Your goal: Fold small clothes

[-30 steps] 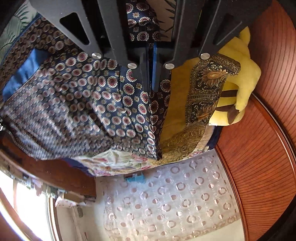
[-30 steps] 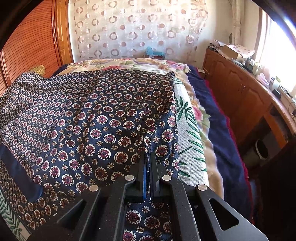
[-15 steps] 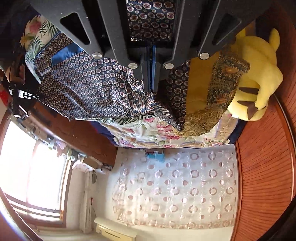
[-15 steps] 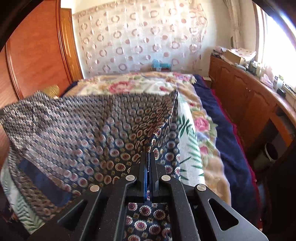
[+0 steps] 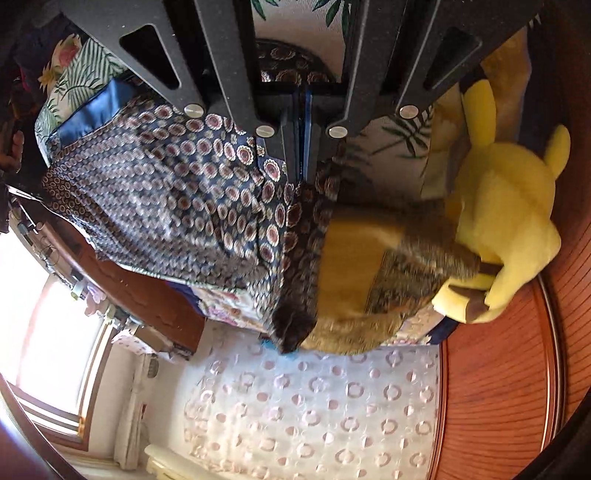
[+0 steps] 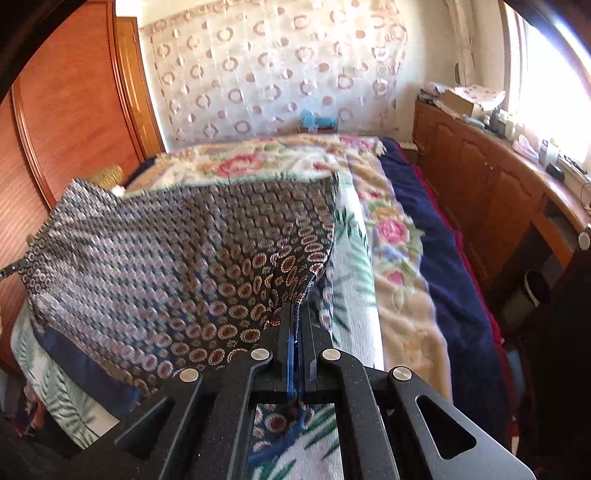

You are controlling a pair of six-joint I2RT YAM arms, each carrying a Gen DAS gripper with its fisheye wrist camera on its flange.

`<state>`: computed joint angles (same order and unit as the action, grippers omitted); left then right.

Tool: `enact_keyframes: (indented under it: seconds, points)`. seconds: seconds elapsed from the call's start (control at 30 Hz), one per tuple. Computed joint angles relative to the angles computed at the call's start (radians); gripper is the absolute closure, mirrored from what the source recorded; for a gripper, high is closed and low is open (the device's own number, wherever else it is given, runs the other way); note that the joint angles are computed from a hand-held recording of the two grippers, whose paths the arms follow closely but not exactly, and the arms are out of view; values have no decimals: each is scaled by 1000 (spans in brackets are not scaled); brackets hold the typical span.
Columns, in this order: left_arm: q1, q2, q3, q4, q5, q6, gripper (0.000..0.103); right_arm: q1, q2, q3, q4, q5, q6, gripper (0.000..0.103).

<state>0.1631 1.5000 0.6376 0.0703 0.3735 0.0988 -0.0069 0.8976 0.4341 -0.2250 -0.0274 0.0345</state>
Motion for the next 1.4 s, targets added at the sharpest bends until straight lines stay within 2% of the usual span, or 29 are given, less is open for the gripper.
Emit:
enact_keyframes:
  seconds: [0.1,0.33,0.43,0.53,0.63,0.7,0.73,0.77,0.9,1.03,1.07,1.13,1.17,1.23,1.4]
  points:
    - [-13,0,-16,24,-16,-3,101,1,70,-14,56,10,-1,102]
    - [-54,-41,-52,46,-87,14,101,0,77,-42,98,19,4,102]
    - [-57,-48,-60,53,-91,23,101,12,39,-35,65,27,17,102]
    - [-66,-54,-67,56,-105,26,101,55,-57,-49,9,90,33,102]
    - [-67,-57,-69,58,-109,24,101,136,-130,-53,-18,192,66,93]
    - [-66,-61,-73,63,-112,24,101,196,-165,-52,-38,280,85,76]
    - [-66,-63,-75,63,-114,24,101,231,-181,-51,-47,323,96,61]
    - [-66,-63,-77,65,-116,23,101,262,-193,-52,-54,352,107,51]
    - [-63,-71,-86,73,-117,12,101,399,-182,-55,-58,423,156,49]
    - [-42,-87,-97,81,-80,-1,99,548,-65,-71,40,461,208,46]
    - [-37,-90,-97,81,-70,-4,95,568,-38,-77,68,462,210,45]
    - [-27,-98,-102,90,-60,-12,62,607,43,-77,136,467,219,43]
    - [-22,-99,-108,102,-55,-15,57,615,82,-74,166,459,224,42]
    - [-12,-88,-104,108,-41,-21,37,628,176,-55,227,428,229,40]
    - [-22,-1,-74,129,-89,-29,35,600,322,-16,323,369,202,37]
